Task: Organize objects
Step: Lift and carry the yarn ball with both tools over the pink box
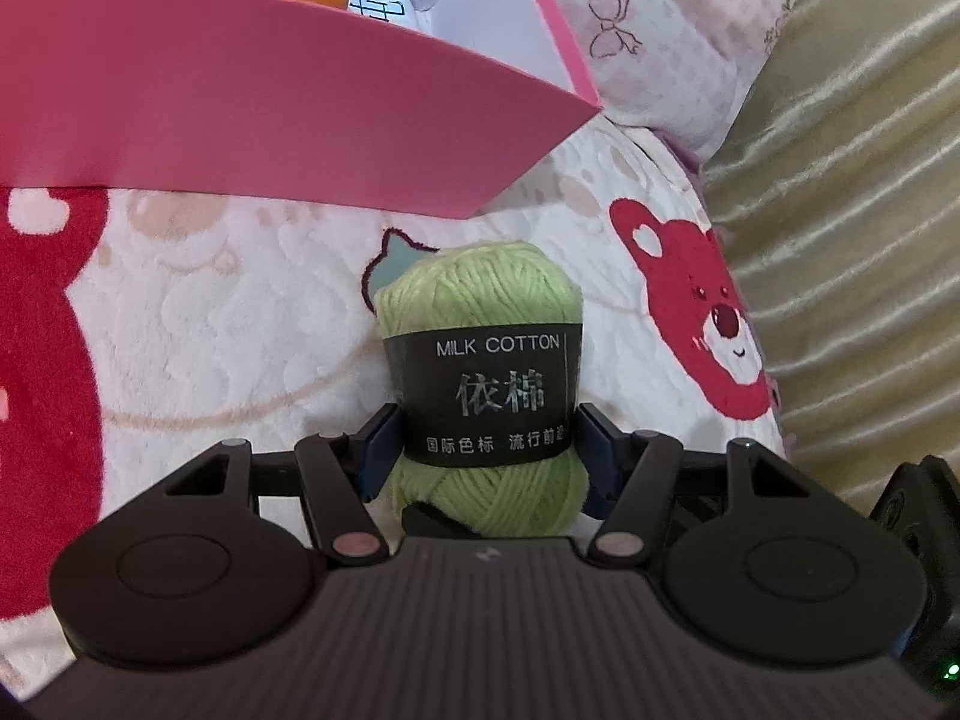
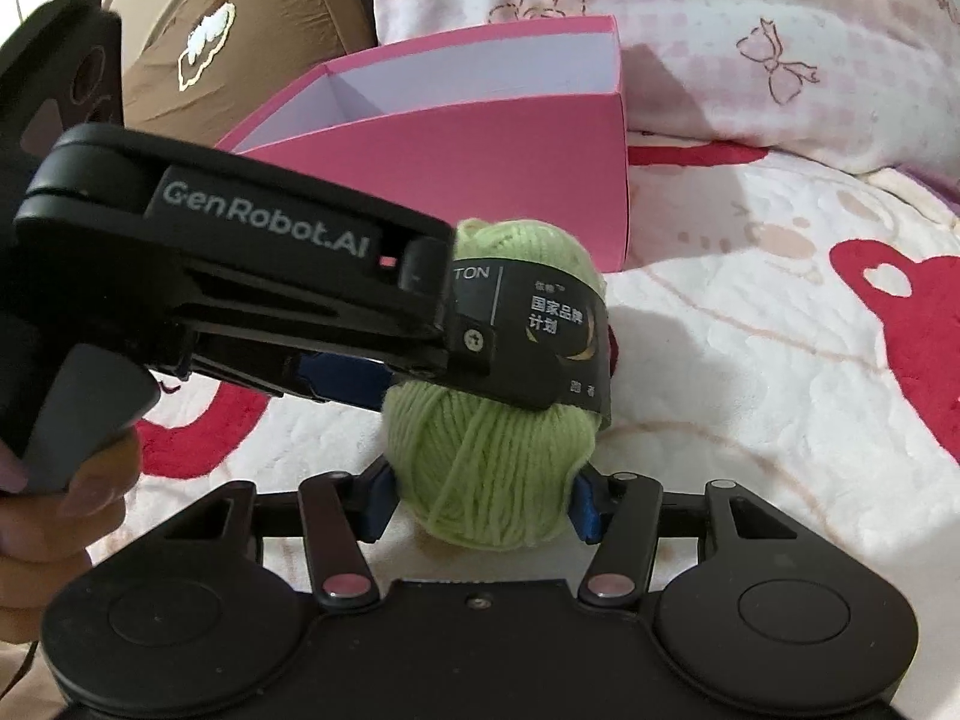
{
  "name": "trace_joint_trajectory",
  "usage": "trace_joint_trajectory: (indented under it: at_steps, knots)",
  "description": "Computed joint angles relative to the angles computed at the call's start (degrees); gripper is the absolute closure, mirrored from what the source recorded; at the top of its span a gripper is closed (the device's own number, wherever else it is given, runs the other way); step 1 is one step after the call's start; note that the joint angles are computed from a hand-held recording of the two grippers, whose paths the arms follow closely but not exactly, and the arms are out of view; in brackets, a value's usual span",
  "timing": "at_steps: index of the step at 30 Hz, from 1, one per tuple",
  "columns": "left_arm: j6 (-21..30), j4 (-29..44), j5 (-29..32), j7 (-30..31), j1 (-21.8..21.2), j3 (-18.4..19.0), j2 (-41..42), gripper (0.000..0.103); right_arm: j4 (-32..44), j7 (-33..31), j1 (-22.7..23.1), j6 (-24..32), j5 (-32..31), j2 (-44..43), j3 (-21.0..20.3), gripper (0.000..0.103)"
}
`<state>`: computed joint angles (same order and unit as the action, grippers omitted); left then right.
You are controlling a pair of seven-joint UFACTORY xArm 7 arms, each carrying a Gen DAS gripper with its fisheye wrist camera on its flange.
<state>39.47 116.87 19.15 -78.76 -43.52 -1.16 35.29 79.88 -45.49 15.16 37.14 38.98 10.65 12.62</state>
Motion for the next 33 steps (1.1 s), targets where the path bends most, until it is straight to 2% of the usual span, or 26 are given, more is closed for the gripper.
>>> trace_joint_trajectory:
  at_steps: [7,11,21,28,33]
  knots:
    - [0.59,-1.75,0.01,-0.56,-0.46,-0.34,-1.76,0.042,-3.35,3.71,1.25,-1.96,-1.86,-2.84,-0.26,0.043]
    - [0.56,-3.52,0.76,-2.16,-0.7,-0.42,-3.66,0.042,-3.34,4.53,1.55,-0.38,-1.53,-4.07,-0.56,0.043]
    - [6.49,-4.96,3.99,-4.09,-1.68,-1.54,-7.95,0.042,-4.79,6.28,3.88,2.77,-3.62,-8.51,-1.1,0.043]
    - [5.71,-10.38,7.09,-7.84,-1.4,-2.82,-12.95,0.043,-4.55,6.62,5.0,4.78,-2.86,-10.37,-1.77,0.043]
    - [5.22,-13.59,9.82,-10.75,-1.03,-4.04,-16.1,0.044,-5.85,4.8,5.89,3.63,-2.89,-12.01,-1.91,0.043]
